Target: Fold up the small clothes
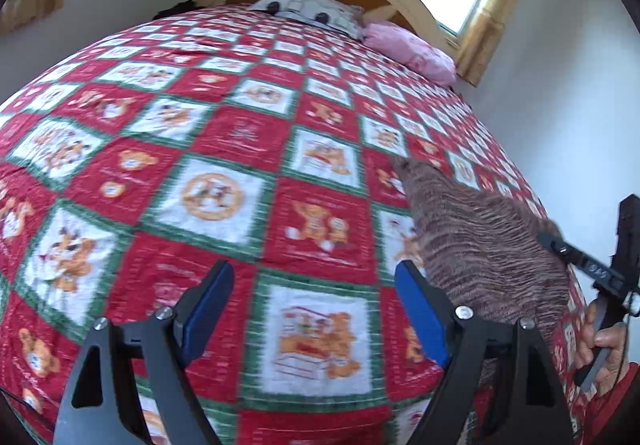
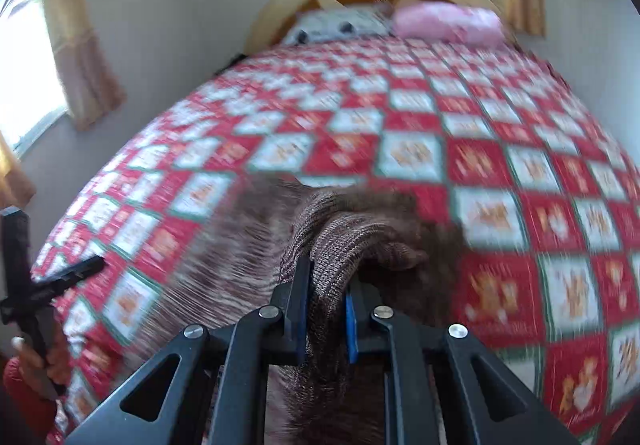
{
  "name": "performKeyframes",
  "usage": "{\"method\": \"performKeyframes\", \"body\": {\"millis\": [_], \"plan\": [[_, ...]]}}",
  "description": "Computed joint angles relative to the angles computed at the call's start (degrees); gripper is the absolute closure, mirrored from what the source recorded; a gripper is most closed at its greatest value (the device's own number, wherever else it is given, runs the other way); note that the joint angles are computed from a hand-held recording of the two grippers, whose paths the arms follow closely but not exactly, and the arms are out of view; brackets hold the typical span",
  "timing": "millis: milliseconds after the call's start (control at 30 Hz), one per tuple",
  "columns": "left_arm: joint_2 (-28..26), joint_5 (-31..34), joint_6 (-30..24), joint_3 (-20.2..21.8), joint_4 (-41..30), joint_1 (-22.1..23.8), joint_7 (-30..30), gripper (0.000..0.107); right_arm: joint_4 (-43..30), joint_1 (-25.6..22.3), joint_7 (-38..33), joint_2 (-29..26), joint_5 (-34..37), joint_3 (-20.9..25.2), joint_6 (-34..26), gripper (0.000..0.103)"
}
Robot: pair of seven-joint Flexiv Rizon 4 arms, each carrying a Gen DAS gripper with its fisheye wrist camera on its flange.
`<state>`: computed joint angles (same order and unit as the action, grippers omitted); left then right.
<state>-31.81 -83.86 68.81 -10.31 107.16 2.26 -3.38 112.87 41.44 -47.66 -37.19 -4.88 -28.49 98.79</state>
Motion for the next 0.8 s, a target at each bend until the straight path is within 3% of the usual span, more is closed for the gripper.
{"method": "performKeyframes", "body": {"millis": [67, 167, 300, 400, 433, 467, 500, 567, 633, 700, 800], "plan": [[0.39, 0.96, -0.06, -0.18, 0.87, -0.76, -0.22, 0.022, 0.41, -1.77, 0.73, -1.37, 1.01, 2.16, 0.95, 0.089], [1.03, 2.73, 0.39, -0.28, 2.37, -1.94, -0.02, 0.022, 1.23, -0.41, 1.38, -3.34, 3.82, 1.15, 3.87, 0.089], [2.14, 3.99, 0.72, -0.45, 4.68, -2.69, 0.98, 0.022, 1.51, -0.47, 2.18, -2.58, 6.48, 1.39, 3.15, 0.088], [2.87, 2.49, 2.94, -0.77, 5.95, -3.63, 4.48, 0.022, 3.58, -2.23, 4.97, 0.05, 9.77, 4.62, 5.24, 0.085], [3.04, 1.52, 3.39, -0.86, 6.20, -3.83, 5.85, 0.022, 5.39, -3.87, 5.72, 1.54, 11.20, 7.59, 8.20, 0.083], [3.15, 0.07, 4.13, -0.90, 6.42, -4.12, 7.68, 0.022, 6.80, -4.04, 5.79, 2.21, 12.65, 8.99, 10.94, 0.075], [3.00, -0.53, 4.46, -0.69, 6.34, -4.46, 8.27, 0.022, 8.35, -3.46, 5.51, 2.74, 14.51, 9.95, 13.70, 0.059], [2.70, -0.13, 3.83, -0.06, 6.44, -4.66, 7.37, 0.022, 10.16, -0.31, 3.88, 3.24, 18.19, 9.53, 16.18, 0.042], [2.22, 1.83, 2.86, 0.49, 6.46, -4.47, 4.43, 0.022, 10.88, 4.85, 1.73, 2.89, 22.08, 7.00, 16.49, 0.042], [2.11, 4.71, 1.89, 0.85, 6.74, -3.85, 1.13, 0.022, 10.33, 6.97, 0.18, 2.15, 24.35, 6.19, 16.46, 0.042], [3.15, 2.80, 2.46, 0.06, 7.58, -3.24, 2.84, 0.022, 8.00, 5.29, -1.44, 0.98, 23.19, 8.55, 13.87, 0.042]]}}
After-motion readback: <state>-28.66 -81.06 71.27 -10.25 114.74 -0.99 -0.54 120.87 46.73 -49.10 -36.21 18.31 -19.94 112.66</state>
